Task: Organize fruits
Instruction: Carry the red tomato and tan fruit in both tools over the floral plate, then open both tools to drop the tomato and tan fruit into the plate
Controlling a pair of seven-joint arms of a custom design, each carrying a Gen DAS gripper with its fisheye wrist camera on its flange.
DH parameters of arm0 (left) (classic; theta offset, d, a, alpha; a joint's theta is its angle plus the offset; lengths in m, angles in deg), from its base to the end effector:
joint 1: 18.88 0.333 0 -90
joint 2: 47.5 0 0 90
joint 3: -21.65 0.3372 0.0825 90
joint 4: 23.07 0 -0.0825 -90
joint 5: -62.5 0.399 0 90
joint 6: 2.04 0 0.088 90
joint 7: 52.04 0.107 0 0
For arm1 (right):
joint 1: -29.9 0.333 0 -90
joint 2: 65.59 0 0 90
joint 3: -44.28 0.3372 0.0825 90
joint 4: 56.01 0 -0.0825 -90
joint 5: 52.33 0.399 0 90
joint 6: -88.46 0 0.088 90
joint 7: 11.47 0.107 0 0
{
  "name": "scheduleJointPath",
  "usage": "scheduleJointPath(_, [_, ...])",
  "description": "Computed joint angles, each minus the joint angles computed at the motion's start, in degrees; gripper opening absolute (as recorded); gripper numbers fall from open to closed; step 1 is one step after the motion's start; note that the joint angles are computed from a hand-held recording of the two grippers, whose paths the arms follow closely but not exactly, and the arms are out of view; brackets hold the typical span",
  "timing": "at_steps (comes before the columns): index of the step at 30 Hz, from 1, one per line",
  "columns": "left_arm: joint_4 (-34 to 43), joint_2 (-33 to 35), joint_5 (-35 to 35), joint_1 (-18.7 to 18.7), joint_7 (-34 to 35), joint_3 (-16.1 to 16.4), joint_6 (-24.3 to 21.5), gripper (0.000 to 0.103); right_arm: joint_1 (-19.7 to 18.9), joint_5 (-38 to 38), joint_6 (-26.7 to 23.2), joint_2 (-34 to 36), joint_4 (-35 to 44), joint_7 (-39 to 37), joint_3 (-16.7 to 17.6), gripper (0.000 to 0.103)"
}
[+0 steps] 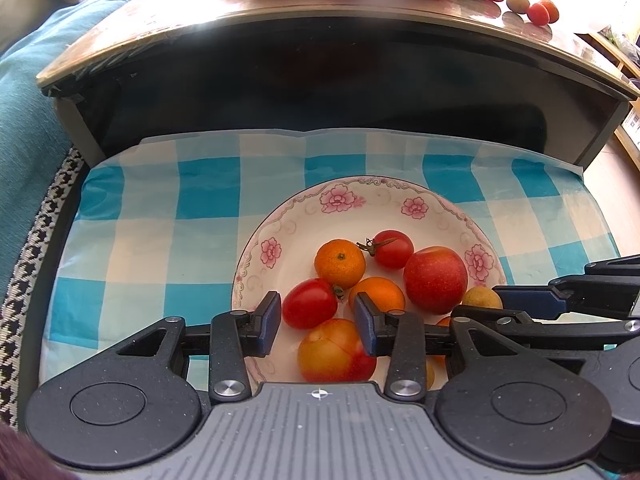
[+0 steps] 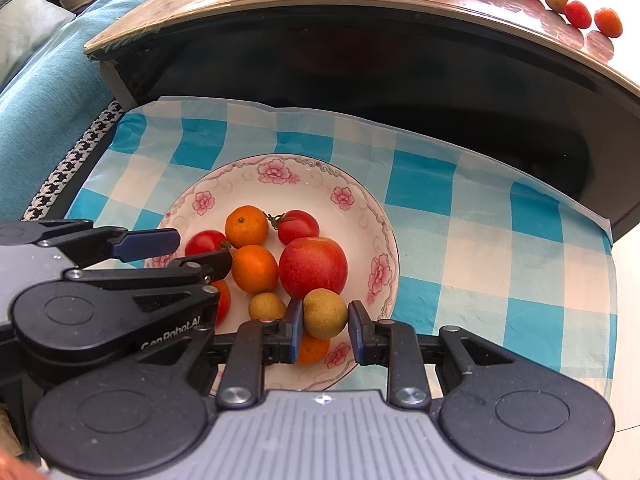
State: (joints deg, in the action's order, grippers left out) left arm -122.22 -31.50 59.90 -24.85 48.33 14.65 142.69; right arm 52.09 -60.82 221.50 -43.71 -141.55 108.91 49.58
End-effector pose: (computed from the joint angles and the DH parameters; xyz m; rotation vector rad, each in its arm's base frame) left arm 0.6817 -0.1477 0.4912 -1.5728 2.2814 -0.5962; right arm 0.6566 0.3260 0.5171 -1.9356 1.9134 -0.3008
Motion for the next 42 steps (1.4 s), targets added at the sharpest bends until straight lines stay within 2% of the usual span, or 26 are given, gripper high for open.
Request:
scheduleJointPath(11, [-1.02,-0.88,0.66,-0.14,0.26,0.03,0.67,0.05,-0.02,-0.02,-0.09,-0.71,-0.84,0.42,0.0,0.028])
scheduleJointPath(22, [-3.48,-3.52,-0.73,0.44,1.03,-0.27,2.36,0.058,-0.31,0.52,1.44,-3.39,-3.97,1.53,0.21,0.028])
scheduleJointPath(29, [-5.88,-5.93,-2.4,0.97,1.65,-0.54,3.2,0.064,-0.31,0.52,2.12,-5.23,-6.07,2.38,0.34,0.029])
scheduleJointPath(42, [-15.11,-13.1,-1.28,1.4,-0.72,-0.58,8.44,0.08,-0.02,-0.34,5.21,-11.27,-13.73,6.88,0.68,0.032])
